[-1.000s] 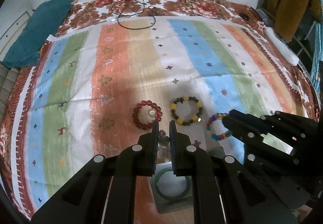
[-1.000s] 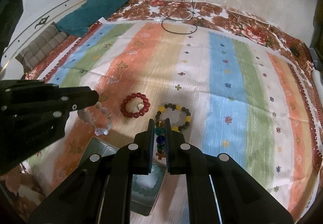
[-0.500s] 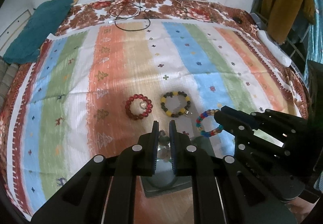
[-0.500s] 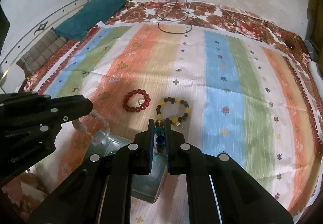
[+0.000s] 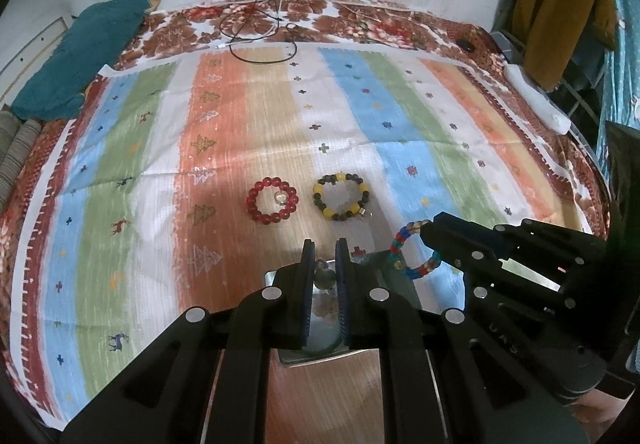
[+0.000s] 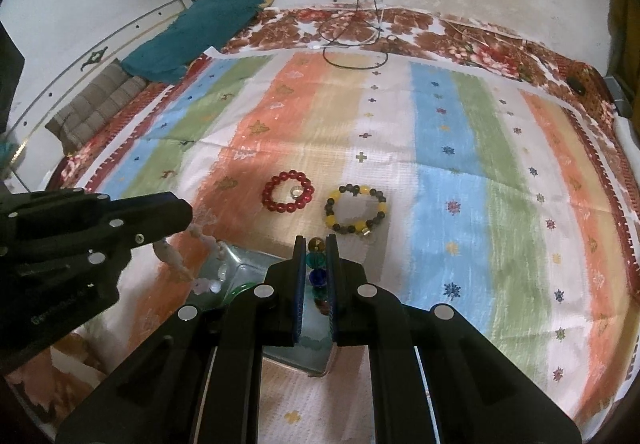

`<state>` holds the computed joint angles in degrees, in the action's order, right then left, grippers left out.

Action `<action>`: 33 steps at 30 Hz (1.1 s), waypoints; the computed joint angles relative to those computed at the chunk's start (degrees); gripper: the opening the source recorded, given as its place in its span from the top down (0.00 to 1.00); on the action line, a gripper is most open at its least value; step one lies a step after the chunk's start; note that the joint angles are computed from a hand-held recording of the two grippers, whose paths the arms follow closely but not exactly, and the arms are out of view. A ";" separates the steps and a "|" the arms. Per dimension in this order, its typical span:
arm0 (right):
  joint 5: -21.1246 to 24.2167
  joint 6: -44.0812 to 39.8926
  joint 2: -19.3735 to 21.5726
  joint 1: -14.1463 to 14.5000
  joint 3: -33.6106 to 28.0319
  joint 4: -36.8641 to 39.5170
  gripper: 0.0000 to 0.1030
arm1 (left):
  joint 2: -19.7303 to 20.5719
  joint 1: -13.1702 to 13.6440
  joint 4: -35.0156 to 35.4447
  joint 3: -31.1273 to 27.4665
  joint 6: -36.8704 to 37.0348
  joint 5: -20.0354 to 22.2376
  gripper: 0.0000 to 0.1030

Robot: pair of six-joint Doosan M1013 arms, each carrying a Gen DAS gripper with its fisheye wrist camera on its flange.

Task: Organize jewelry
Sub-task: 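Open both tools to drop the bracelets into the tin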

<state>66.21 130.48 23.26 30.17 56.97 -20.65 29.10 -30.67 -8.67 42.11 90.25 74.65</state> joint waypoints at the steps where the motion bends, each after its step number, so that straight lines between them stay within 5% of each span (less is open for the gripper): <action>1: -0.13 -0.04 -0.08 0.07 0.12 0.06 0.90 | -0.10 -0.01 0.00 0.17 0.04 -0.06 0.90; 9: 0.42 -0.46 -0.01 0.22 -0.01 0.51 0.87 | -0.31 -0.09 0.69 0.56 -1.07 0.36 0.90; 12: 0.25 -0.02 -0.06 0.29 0.00 0.05 0.63 | 0.12 0.05 1.43 -0.09 -2.25 1.15 0.84; 33: 4.23 1.91 1.93 -1.98 -2.03 -0.76 0.48 | 6.64 0.64 6.51 -9.72 -5.76 7.00 0.53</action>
